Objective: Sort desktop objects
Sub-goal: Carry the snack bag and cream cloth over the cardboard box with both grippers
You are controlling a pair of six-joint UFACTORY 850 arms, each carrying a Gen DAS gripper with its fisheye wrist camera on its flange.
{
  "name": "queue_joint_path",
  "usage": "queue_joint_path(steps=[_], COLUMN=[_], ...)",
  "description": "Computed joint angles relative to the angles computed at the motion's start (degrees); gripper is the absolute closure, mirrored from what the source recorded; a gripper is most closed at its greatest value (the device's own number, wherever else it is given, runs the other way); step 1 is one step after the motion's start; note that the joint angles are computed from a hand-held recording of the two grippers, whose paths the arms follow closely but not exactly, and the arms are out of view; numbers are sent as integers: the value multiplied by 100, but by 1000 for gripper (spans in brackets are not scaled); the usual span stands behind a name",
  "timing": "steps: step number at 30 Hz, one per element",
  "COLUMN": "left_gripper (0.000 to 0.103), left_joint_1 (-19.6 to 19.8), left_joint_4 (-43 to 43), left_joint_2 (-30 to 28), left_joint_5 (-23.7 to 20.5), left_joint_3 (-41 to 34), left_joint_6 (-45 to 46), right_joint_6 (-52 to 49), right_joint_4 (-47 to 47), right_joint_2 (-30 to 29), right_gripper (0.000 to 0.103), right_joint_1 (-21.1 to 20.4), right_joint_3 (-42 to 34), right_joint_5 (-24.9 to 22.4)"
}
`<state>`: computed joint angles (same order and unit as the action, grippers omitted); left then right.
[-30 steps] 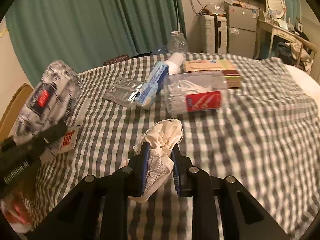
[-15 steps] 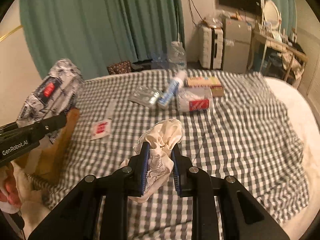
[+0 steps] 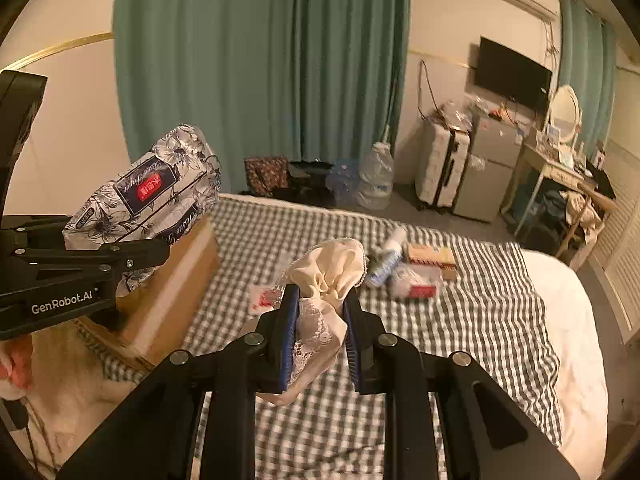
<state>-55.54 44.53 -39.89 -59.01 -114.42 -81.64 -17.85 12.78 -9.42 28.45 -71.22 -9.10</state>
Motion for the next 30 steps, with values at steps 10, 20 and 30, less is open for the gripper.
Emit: queue_joint_path(steps=[10,20,30], left_gripper=[70,70,70], left_joint_1=[114,427,695], left_joint_4=[470,770,937], left_joint_2=[1461,2278,2630], left_joint_5=[395,990,1406], left_joint_3=[2213,3683,4599], left_joint_6=[-1270,-2126,-2705], right_joint_6=[1069,1340,1761], right_joint_4=[-1177,-1574,-1967], right_joint_2=[-291,-1024,-1891], right_gripper=[83,83,83], right_joint_1=[799,1477,1845], right_joint_3=[-520,-1274,-2035], right_joint_5=[-154,-542,-994])
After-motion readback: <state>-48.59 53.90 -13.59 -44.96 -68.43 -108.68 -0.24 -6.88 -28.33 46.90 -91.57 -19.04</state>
